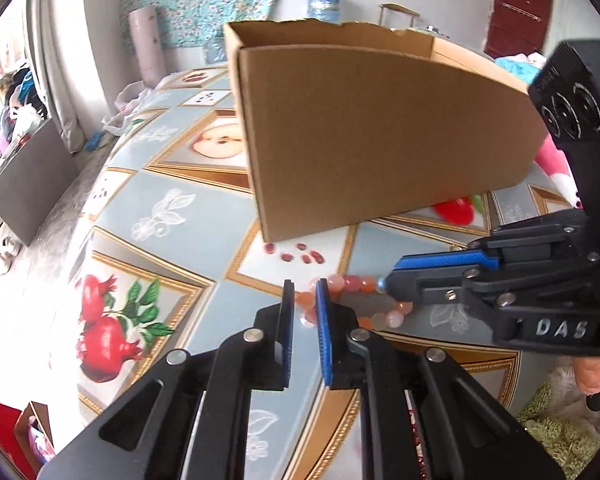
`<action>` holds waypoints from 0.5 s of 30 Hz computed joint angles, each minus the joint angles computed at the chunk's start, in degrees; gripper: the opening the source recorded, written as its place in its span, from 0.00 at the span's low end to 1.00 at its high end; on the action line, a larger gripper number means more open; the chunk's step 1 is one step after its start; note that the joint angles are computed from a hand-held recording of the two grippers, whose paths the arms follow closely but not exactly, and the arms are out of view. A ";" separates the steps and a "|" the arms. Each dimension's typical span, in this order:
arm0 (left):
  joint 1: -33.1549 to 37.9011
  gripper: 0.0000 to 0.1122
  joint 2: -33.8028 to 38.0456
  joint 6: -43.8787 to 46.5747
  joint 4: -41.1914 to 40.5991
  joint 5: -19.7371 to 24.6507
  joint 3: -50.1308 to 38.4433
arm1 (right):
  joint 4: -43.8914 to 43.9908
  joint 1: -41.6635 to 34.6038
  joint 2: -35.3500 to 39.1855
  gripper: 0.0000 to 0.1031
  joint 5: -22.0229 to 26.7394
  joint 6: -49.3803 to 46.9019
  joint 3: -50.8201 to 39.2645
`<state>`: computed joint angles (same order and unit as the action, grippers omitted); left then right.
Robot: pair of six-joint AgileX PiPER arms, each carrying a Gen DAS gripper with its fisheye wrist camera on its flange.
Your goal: Organize jewelry
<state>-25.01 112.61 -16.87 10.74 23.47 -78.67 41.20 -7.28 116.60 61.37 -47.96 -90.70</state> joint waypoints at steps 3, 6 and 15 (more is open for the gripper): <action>0.38 0.27 -1.81 -3.58 2.54 -1.45 1.55 | 1.14 -3.27 -0.74 0.15 1.35 -0.39 -0.25; 0.89 0.34 -3.08 -1.67 -0.55 -2.96 2.30 | 0.98 -8.32 -1.61 0.15 3.73 0.68 0.11; -3.87 0.44 0.30 8.15 -10.00 2.32 -4.26 | -0.40 -15.58 -8.15 0.15 0.83 -3.06 11.70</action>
